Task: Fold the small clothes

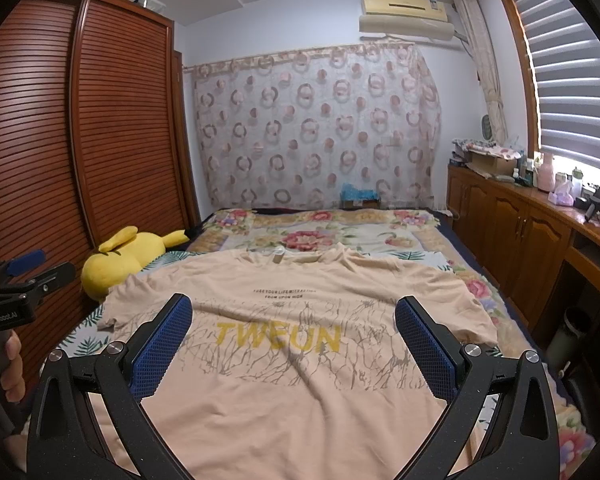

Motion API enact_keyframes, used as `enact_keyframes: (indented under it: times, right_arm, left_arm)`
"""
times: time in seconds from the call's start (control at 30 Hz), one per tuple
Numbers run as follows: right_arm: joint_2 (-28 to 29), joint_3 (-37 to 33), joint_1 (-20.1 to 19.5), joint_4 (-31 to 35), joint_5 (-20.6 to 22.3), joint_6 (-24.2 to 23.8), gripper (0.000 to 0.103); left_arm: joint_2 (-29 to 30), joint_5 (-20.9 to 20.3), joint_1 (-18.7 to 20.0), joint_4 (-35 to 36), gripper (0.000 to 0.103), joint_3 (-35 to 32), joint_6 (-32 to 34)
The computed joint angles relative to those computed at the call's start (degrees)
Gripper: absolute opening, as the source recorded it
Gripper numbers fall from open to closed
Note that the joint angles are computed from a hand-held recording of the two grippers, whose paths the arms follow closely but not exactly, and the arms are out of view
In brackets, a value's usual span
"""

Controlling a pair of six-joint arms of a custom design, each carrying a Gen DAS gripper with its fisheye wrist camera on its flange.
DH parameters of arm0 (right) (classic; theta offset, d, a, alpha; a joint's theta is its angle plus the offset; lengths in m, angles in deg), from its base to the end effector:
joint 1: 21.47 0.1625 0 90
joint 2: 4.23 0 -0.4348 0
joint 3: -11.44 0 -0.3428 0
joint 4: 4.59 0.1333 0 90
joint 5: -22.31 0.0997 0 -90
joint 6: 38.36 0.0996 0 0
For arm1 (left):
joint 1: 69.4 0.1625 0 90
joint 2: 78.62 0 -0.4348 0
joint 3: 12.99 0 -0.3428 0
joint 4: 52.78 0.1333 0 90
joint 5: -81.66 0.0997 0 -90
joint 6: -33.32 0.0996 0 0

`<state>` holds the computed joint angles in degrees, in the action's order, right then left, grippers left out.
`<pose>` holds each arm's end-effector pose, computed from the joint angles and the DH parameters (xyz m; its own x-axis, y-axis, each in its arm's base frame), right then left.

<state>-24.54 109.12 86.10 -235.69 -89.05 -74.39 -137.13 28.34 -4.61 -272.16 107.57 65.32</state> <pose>0.2766 -0.5523 0.0273 -0.7192 -0.2237 0.6578 -0.6883 0.3590 -0.6304 -0.0385 -0.5344 0.2917 -0.7274 0.0516 -0.6842 0.6481 0.3790 -0.6605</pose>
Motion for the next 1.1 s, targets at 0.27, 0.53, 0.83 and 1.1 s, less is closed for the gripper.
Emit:
enact_keyframes:
  times: [0.27,0.53,0.83,1.1]
  right_arm:
    - [-0.08,0.03,-0.01,0.13,0.07,0.12,0.103]
    - [-0.12,0.06,-0.12,0.15,0.19,0.11,0.103]
    - [-0.09,0.16,-0.35,-0.06,0.47,0.03,0.103]
    - [-0.05,0.27,-0.54,-0.22,0.66,-0.03,0.103]
  left_arm:
    - [0.07,0.08,-0.13,-0.13,0.103,0.07,0.06]
    - [0.16,0.15,-0.22,-0.35,0.103,0.14,0.05]
    - [-0.65,0.31,-0.42,0.32,0.103,0.30,0.04]
    - [-0.67,0.55,-0.58,0.30,0.103,0.37,-0.04]
